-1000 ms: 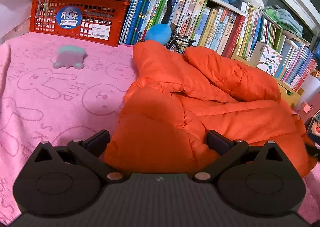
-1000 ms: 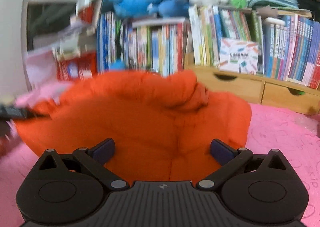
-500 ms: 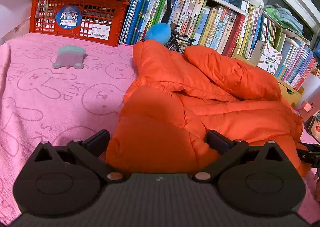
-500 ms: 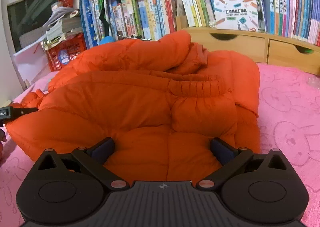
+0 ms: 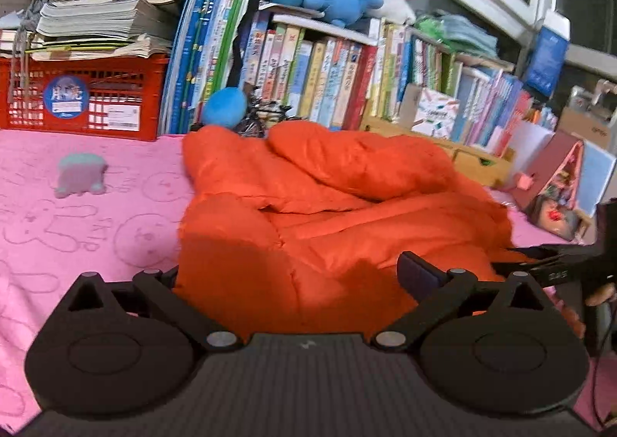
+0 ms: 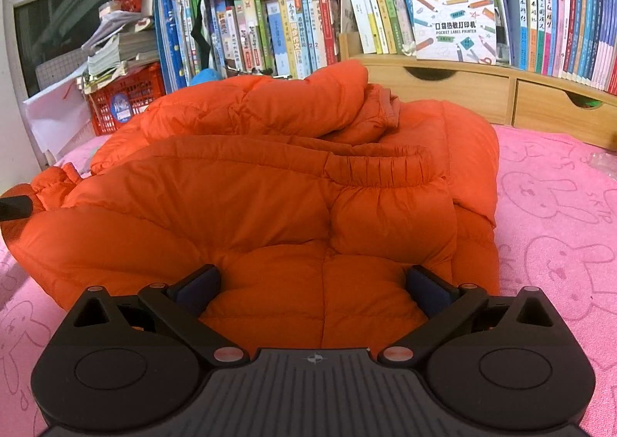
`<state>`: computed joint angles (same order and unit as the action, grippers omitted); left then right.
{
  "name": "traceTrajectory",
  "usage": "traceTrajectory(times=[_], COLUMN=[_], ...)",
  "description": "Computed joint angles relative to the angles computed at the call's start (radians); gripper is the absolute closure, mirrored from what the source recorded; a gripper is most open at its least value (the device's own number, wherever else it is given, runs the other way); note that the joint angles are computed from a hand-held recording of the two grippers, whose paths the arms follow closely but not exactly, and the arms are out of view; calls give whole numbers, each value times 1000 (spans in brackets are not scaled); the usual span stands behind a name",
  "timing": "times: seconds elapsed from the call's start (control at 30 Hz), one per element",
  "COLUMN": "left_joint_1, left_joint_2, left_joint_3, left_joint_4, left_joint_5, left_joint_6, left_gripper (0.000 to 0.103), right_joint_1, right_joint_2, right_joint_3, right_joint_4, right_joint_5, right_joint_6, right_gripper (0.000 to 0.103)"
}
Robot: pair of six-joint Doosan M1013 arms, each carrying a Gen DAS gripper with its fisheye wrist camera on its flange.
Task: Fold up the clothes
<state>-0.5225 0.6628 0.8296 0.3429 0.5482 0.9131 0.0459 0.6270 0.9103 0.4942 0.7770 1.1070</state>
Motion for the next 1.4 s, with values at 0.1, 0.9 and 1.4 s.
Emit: traceTrajectory(times=[0.1, 0.9, 1.4], left_joint_1=[7, 21, 6], left_joint_2=[-12, 37, 28], left_joint_3=[29, -36, -27], left_joint_4=[-20, -156, -19], left_joint_5=[-67, 58, 66], left_joint_6=[-39, 82, -64], left_gripper=[1, 0, 63], right_joint_1=[0, -1, 11], right_joint_2=[0, -1, -58], right_joint_3=[0, 4, 100], right_joint_4=[1, 6, -2], right_joint_5=[0, -3, -133], right_joint_6=[0, -5, 27], right_gripper=[0, 0, 40])
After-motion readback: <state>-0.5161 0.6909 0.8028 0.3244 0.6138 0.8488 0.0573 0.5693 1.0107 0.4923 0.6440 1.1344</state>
